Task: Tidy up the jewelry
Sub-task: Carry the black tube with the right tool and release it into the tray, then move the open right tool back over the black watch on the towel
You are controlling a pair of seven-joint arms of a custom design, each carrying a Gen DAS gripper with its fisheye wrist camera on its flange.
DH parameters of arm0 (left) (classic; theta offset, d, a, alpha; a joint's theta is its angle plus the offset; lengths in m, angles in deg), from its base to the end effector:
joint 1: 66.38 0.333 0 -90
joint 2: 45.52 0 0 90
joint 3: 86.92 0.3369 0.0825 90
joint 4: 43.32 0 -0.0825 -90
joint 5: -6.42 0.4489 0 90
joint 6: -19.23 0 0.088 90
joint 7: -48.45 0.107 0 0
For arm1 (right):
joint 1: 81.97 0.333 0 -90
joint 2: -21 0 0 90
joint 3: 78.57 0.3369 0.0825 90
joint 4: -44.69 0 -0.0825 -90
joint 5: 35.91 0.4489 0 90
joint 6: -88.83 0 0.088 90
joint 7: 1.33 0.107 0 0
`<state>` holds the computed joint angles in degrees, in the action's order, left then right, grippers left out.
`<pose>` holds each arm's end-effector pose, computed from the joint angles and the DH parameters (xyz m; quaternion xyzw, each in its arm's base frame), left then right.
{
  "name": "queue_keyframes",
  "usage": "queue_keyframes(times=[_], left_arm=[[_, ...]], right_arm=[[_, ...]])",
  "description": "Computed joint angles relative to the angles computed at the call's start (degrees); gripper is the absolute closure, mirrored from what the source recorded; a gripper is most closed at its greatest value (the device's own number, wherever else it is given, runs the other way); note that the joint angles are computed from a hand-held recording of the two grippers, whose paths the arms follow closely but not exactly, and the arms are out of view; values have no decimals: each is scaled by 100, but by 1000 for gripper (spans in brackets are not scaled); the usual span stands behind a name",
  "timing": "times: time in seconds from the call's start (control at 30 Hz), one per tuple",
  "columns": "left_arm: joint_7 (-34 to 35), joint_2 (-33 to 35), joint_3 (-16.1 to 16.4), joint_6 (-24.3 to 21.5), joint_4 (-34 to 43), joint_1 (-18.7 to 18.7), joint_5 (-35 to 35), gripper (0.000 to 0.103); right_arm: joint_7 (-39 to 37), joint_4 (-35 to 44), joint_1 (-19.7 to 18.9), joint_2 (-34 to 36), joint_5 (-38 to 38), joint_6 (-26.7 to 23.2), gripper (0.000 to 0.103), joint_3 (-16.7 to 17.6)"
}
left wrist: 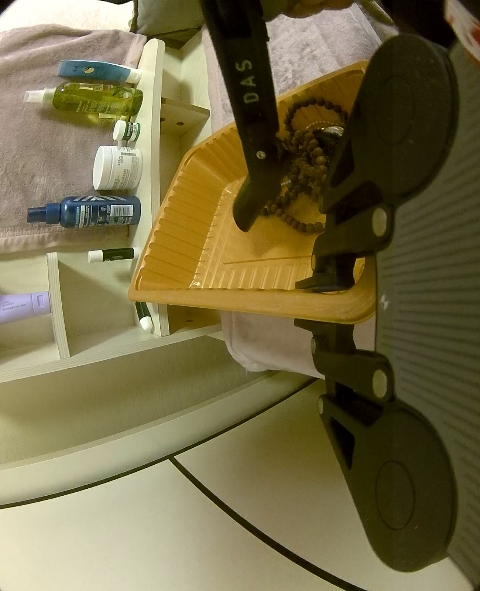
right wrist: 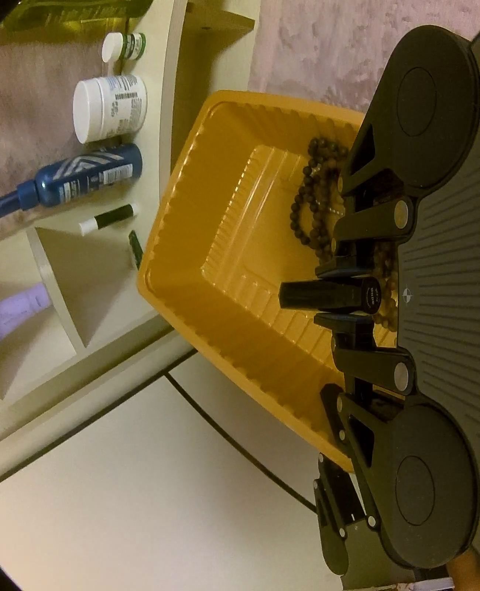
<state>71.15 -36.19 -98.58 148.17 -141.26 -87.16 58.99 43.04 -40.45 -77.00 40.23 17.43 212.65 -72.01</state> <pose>0.6183 -0.3563 0.5426 -0.6918 0.5913 -0.2042 0.3607 0.7472 0.1722 0.5391 -0.7833 0.4273 0.0674 0.4464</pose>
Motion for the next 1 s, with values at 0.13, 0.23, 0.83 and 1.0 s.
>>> queue_keyframes(times=[0.13, 0.23, 0.83, 1.0], left_arm=[[3, 0, 1, 1, 0, 0, 0, 92], [6, 1, 0, 2, 2, 0, -3, 92], [28, 37, 9, -48, 68, -27, -3, 92], [29, 45, 9, -61, 76, -32, 5, 92]], right_arm=[[-20, 38, -57, 51, 219, -129, 83, 56], [-149, 62, -148, 82, 556, -299, 71, 106], [133, -563, -203, -392, 353, 630, 52, -217], [129, -936, -249, -635, 192, 1232, 49, -366]])
